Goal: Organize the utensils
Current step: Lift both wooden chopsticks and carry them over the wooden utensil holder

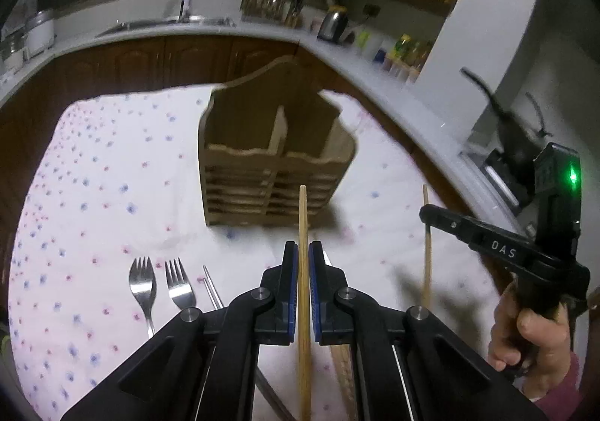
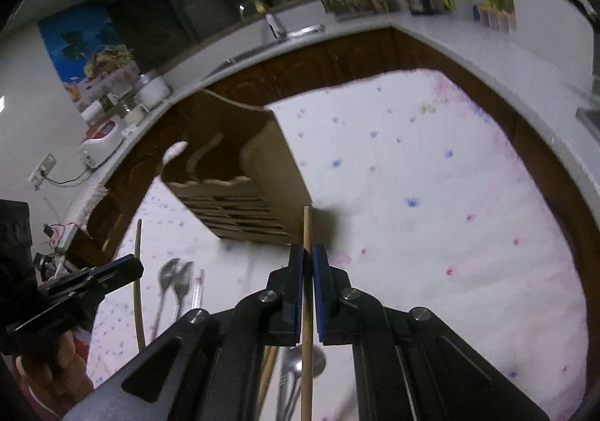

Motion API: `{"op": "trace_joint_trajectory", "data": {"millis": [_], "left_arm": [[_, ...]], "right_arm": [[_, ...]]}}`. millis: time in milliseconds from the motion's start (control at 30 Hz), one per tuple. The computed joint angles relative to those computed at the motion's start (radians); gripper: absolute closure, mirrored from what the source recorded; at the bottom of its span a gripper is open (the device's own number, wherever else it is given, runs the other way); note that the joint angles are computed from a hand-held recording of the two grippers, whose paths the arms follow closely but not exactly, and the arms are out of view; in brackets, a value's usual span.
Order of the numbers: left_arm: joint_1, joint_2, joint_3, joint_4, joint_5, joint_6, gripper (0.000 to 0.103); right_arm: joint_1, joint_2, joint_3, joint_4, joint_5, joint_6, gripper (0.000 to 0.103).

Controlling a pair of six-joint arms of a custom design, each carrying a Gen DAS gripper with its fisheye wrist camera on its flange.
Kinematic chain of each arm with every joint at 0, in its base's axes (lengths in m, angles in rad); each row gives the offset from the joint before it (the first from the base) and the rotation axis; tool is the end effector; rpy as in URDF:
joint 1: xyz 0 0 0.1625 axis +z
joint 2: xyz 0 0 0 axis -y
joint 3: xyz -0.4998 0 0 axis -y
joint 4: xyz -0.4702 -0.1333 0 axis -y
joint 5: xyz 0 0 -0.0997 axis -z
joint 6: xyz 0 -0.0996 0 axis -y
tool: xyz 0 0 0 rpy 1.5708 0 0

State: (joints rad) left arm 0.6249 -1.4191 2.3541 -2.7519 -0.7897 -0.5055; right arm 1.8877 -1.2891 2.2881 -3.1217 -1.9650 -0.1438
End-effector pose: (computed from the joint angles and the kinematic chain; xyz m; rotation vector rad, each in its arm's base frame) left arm -0.2611 -0.4392 0.2339 0.4312 2.5220 -0.9346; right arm 0.2544 -0.4707 0.2212 0.4659 -2.6525 0.8050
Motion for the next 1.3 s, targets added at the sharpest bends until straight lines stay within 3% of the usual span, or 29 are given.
{"op": "trace_joint_trajectory", "data": {"millis": [233,533,1033,1200,1300], "left_arm": [[-0.088,-0.060,0.082,-0.096,0.032,-0.031,0.099],[-0.179,-0.192,0.186,-0.092,0.099,-0.083,0.099],[-0.201,-0.240,0.195,-0.087,0.137,-0.094,0.099],[-0.192,-0.210,0.166,-0.192,0.188,0.016,0.099],[-0.176,-0.129,0.127,-0.394,0.250,0.197,0.099]], "right_arm": [[0.090,-0.052,0.015,-0.038,-0.042,-0.036,0.098],[0.165,-0.067,0.010,-0.087,-0.068,-0.072,0.098],[0.190,-0.066,0.005,-0.138,-0.049,-0.085,0.098],[0.200,-0.042,-0.040,-0.191,-0.023,-0.113,0.098],[0.206,-0.008,-0.088,-0.233,-0.007,-0.143,0.098]]}}
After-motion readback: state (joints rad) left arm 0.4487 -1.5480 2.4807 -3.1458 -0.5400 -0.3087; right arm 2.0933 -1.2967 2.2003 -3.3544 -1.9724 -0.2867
